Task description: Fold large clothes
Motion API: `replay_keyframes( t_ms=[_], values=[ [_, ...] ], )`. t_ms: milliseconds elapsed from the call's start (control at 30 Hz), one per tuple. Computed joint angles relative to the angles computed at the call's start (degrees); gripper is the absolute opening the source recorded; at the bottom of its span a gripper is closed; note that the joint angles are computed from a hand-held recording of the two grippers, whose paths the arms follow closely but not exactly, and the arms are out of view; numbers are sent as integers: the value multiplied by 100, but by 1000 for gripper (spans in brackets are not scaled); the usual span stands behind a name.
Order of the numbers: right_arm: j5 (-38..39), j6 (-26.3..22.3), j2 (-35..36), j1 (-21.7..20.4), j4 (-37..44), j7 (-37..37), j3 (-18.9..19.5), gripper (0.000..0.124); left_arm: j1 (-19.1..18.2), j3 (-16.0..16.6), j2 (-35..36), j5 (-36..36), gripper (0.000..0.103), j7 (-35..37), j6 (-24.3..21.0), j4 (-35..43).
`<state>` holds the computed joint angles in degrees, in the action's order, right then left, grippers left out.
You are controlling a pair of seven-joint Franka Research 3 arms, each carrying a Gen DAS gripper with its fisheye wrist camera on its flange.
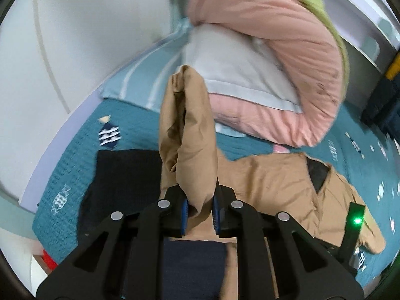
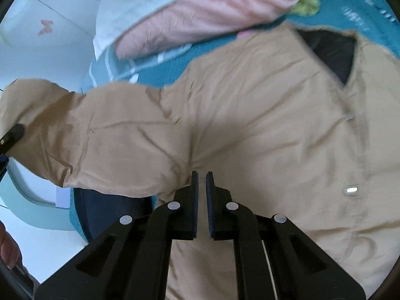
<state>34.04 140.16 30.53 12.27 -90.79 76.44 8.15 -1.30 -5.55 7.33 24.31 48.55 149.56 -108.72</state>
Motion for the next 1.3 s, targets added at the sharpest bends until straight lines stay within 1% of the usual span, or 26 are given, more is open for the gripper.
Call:
replay_keyframes(
  t_ms=[133, 233, 367, 500, 567, 667, 700, 767, 833, 867, 1033, 1133, 1200, 1267, 1300],
  values=[
    [475, 235, -449, -369, -566, -451, 19, 6, -290, -134, 380, 214, 15, -43, -245, 525],
    [640, 336, -624, -496, -806, -530, -101, 6, -570, -217, 786, 331, 15, 45, -436, 1024],
    [913, 395, -857, -773, -1181, -670, -255, 6, -1108, -234, 1472, 726, 15, 153, -842, 1828],
    [837, 469, -997, -918, -1442, -566, -483, 6, -1397, -367, 2146, 427, 15, 512, -1010, 2543],
    [846, 455, -1045, -1035, -1557, -545, -559, 6, -1563, -378, 2453, 298, 15, 629, -1076, 2861],
    [809, 507, -1110, -1154, -1729, -532, -647, 6, -1919, -350, 3128, 196, 15, 815, -1432, 3635],
    [825, 502, -1132, -1208, -1780, -534, -670, 6, -1995, -317, 3255, 177, 15, 866, -1499, 3772],
    [893, 447, -1158, -1309, -1837, -571, -686, 6, -2240, -250, 3810, 147, 15, 1051, -1981, 4472],
    [860, 480, -1185, -1345, -1913, -565, -728, 6, -2361, -228, 4177, 10, 15, 1220, -2240, 4922],
    [825, 498, -1201, -1355, -1953, -551, -750, 6, -2390, -221, 4225, -21, 15, 1241, -2252, 4950],
    [881, 479, -1251, -1477, -2105, -527, -794, 6, -2648, -203, 4773, -231, 15, 1430, -2525, 5639],
    [1005, 483, -1293, -1546, -2197, -563, -800, 6, -2800, -155, 5287, -410, 15, 1568, -3044, 6494],
    [995, 503, -1310, -1555, -2233, -520, -829, 9, -2860, -127, 5415, -500, 16, 1603, -3168, 6716],
    [970, 536, -1318, -1556, -2246, -444, -854, 9, -2921, -114, 5452, -550, 28, 1726, -3269, 6816],
    [982, 541, -1324, -1568, -2248, -416, -859, 9, -2902, -159, 5430, -626, 47, 1818, -3293, 6811]
  ],
)
